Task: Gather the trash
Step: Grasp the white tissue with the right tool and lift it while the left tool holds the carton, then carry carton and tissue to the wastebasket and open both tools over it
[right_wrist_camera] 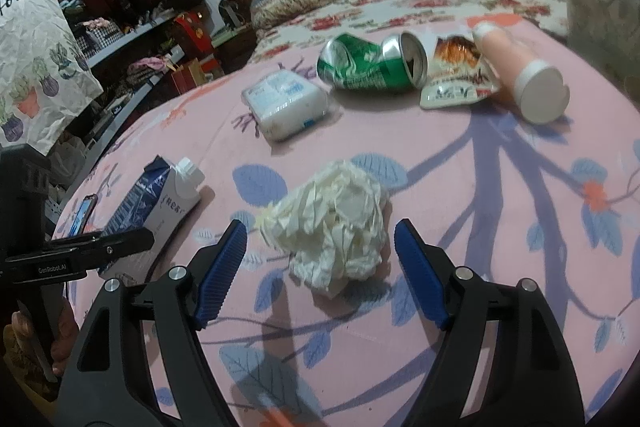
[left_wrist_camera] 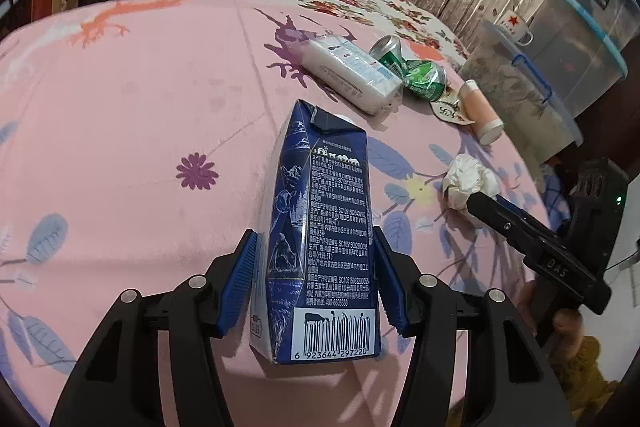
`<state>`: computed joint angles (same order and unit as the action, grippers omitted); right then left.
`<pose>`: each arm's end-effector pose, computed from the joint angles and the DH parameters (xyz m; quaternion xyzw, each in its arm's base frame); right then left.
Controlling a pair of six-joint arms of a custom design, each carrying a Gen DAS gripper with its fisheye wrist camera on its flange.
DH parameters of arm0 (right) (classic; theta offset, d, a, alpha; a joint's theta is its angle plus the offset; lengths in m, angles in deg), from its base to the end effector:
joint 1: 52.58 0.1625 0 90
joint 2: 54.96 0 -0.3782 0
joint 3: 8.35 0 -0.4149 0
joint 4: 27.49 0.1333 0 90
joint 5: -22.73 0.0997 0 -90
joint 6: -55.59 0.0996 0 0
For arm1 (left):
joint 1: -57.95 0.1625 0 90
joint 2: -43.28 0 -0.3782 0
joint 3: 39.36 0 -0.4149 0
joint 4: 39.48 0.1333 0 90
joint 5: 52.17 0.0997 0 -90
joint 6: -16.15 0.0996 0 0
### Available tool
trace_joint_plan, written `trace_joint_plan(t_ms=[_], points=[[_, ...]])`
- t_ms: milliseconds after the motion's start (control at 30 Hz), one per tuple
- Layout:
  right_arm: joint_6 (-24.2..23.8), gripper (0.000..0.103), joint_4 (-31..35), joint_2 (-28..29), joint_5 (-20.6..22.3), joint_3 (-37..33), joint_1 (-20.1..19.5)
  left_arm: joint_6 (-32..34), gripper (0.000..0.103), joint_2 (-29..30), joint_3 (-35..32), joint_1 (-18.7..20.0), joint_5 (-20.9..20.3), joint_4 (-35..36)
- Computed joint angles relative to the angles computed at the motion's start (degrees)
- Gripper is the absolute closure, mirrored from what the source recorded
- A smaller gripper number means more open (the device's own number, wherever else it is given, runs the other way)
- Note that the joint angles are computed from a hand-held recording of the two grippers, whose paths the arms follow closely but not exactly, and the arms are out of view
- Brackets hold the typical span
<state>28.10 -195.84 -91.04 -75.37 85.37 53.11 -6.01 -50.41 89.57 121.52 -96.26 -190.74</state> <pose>0.2922 -0.5992 -0.0222 0.3493 -0.9171 0.1712 0.0875 -0.0100 -0.4803 0.2820 -0.0543 0.8998 -0.3453 0.2611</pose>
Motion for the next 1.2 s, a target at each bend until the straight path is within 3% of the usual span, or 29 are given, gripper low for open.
trace_joint_plan(t_ms=[133, 200, 433, 800, 900, 1100, 1200], points=[[-2.85, 0.057, -2.18, -0.18, -0.95, 1.33, 0.71, -0.37, 0.05, 1.0, -0.41, -1.83, 4.53, 1.75], [-3.51, 0.071, -2.58, -0.64, -0.21, 2.28, 0.69, -0.26, 0.05, 1.25, -0.67, -2.24, 5.57, 1.86], [-3.04, 0.071, -3.51, -2.77, 2.35, 4.22, -0.21, -0.54, 0.051, 2.02, -1.56, -3.98, 9.17, 3.6], [-0.44, 0.071, -5.46, -6.43, 5.21, 5.78, -3.02, 2.21, 0.054, 8.14, -6.59, -5.34, 10.04, 4.42], [0.09, 0.071, -6.8, -7.94, 5.61, 6.46, -4.21, 3.79, 0.055, 10.4, -8.62, -5.53, 8.46, 4.0], [1.66, 0.071, -9.91, -10.44, 5.67, 6.63, -7.08, 11.71, 0.056, 18.28, -17.39, -4.35, -4.45, 2.67], [3.54, 0.071, -11.53, -12.27, 6.38, 7.07, -9.05, 14.11, 0.056, 23.8, -23.02, -3.96, -8.75, 3.76]])
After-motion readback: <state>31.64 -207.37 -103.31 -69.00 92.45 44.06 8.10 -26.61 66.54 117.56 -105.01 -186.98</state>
